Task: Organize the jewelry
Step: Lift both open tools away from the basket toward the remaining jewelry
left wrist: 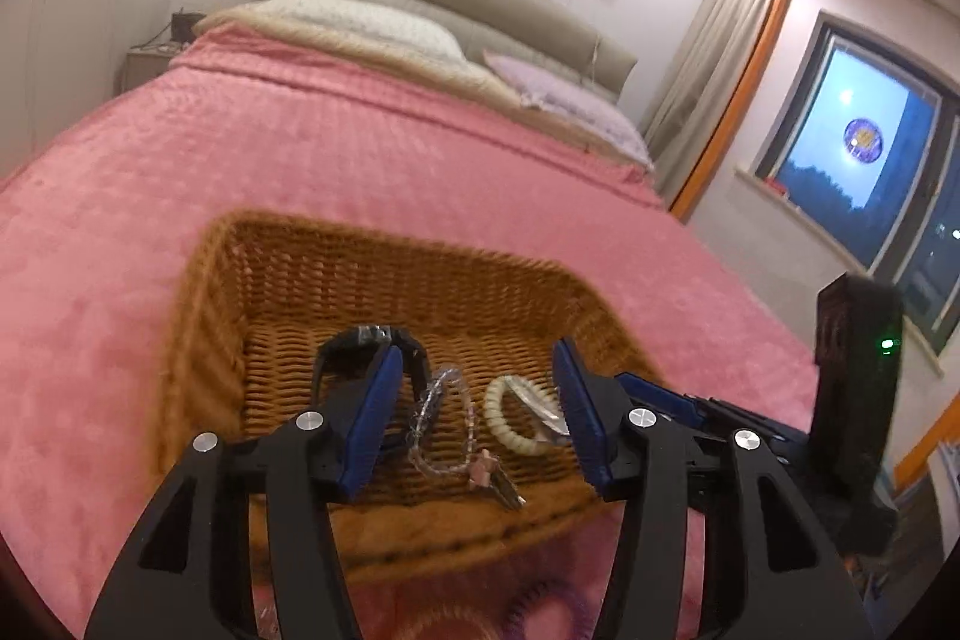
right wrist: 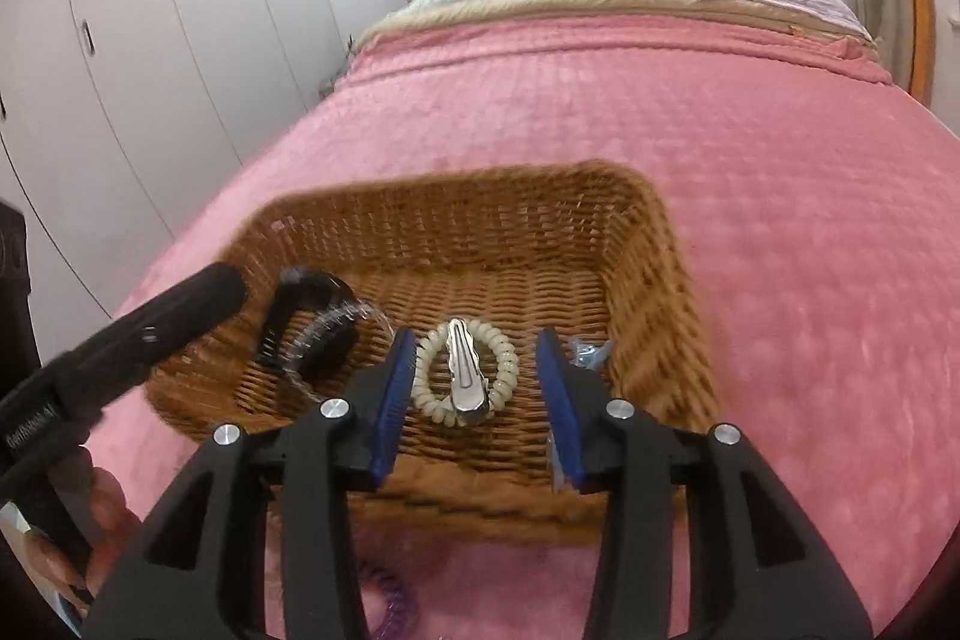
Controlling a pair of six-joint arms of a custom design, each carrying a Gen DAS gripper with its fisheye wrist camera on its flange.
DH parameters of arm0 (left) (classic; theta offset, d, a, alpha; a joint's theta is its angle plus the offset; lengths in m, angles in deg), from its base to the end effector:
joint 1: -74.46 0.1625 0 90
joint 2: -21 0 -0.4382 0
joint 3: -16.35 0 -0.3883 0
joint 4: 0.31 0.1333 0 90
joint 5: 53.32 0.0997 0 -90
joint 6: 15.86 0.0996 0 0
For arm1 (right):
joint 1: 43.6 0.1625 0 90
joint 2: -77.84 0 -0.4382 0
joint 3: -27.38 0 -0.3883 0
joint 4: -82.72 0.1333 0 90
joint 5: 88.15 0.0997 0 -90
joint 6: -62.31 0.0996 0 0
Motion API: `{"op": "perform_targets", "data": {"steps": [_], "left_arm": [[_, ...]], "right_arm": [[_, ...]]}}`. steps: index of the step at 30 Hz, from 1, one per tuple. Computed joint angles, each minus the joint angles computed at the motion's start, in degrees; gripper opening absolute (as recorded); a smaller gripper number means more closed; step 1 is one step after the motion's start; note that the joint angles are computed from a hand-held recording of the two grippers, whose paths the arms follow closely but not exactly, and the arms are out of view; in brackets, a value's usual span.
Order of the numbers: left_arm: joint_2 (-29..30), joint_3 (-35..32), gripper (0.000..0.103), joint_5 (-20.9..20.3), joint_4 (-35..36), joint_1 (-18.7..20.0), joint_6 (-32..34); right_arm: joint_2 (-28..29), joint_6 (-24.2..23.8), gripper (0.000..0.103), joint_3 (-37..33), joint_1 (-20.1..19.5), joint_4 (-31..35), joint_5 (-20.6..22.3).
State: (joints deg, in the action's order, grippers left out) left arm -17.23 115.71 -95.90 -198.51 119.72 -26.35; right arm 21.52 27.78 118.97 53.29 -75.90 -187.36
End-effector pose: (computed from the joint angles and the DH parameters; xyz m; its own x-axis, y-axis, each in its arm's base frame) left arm -0.3100 -0.6064 0.1207 -0.9330 0.0037 -0.3598 0.3148 0.4927 -0.8113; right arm 0.2002 -0.6782 0.2756 -0.7592 -0.4957 0.4218 -0.6440 0.6656 -0.3771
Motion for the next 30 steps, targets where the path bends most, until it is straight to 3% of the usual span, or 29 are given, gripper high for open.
{"op": "perform_targets", "data": {"steps": [3, 7, 13, 16, 21, 24, 30], "left_arm": [[-1.9, 3.8, 0.053, 1.1, -4.5, -2.7, 1.6], [-5.0, 11.8, 0.054, 5.8, -9.8, -7.9, 1.8], [-8.7, 23.3, 0.054, 12.3, -9.1, -13.6, -8.2], [-9.8, 28.0, 0.054, 11.2, -8.8, -14.0, -16.6], [-10.8, 30.2, 0.054, 11.5, 2.0, -11.9, -30.6], [-11.6, 28.7, 0.054, 10.4, 8.6, -10.1, -33.9], [-11.5, 25.2, 0.053, 9.8, 15.8, -8.1, -33.8]], "right_arm": [[-3.7, -1.2, 0.039, 3.6, 0.0, -1.9, 1.9], [-8.6, -4.0, 0.039, 9.7, -0.3, -4.6, 3.0], [-13.8, -5.4, 0.039, 17.5, -2.2, -5.5, 3.2], [-14.6, -5.2, 0.039, 19.7, -2.9, -5.5, 1.4], [-13.9, -5.8, 0.039, 21.8, -3.3, -7.4, -2.3], [-13.2, -6.3, 0.039, 22.3, -3.1, -7.5, -4.4], [-11.4, -6.1, 0.039, 21.4, -2.7, -6.8, -7.4]]}}
